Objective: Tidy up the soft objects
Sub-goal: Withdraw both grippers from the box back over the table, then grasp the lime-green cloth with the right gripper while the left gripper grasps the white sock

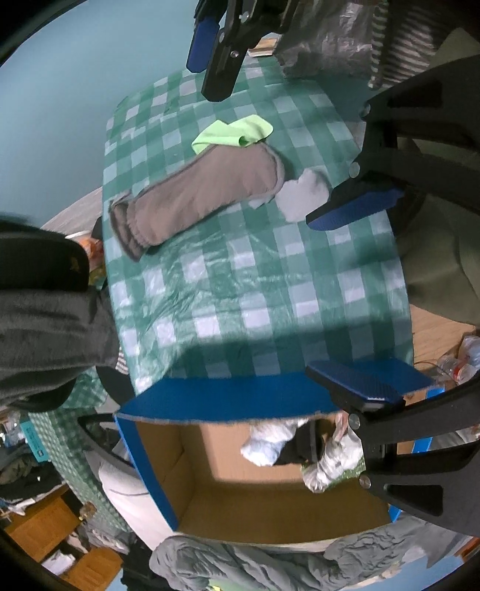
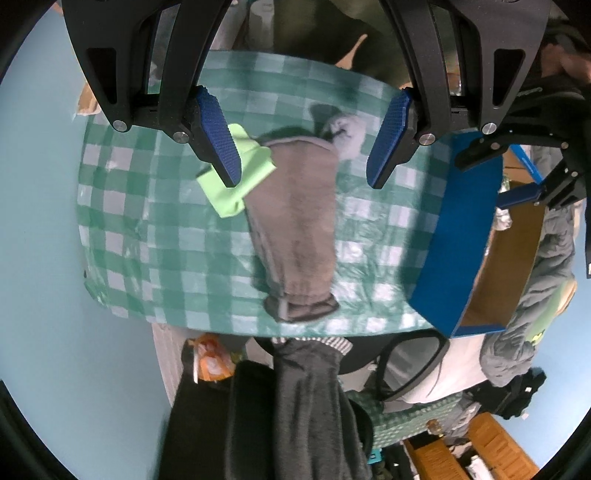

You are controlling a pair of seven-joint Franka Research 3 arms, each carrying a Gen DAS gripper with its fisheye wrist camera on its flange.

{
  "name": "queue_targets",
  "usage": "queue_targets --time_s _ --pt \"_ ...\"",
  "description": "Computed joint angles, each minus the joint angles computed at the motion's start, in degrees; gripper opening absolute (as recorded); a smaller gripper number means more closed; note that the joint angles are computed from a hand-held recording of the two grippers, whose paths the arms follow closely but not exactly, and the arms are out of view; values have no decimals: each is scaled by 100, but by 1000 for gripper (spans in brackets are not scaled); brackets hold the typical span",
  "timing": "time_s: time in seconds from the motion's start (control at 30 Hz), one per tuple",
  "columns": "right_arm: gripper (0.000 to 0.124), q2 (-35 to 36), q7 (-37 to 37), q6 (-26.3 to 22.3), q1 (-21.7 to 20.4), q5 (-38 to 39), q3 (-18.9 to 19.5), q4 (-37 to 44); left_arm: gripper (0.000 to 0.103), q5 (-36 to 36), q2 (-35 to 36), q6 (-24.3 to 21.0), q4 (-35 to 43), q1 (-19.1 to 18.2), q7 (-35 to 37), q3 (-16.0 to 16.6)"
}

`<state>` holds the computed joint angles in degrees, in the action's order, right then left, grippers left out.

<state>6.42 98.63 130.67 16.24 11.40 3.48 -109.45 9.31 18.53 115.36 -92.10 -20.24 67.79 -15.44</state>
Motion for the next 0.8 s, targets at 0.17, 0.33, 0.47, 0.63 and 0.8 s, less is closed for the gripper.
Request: queue_targets --time_s 0.17,0.33,0.47,0.63,0.8 --pt "71 -19 -110 15 -74 52 -46 -188 74 -124 269 -156 233 -46 -17 -31" --pt "71 17 -253 39 -164 189 -80 -357 74 -113 496 -253 427 -136 -8 -48" --pt "71 94 -342 49 -214 275 -96 -423 74 -127 688 -347 602 -192 7 -54" --pt "71 256 -470 97 -241 325 -98 -409 74 -254 888 -408 783 -220 -17 -71" --pt "71 440 -545 130 -234 291 -106 -370 74 -224 1099 -525 1007 -305 -60 -55"
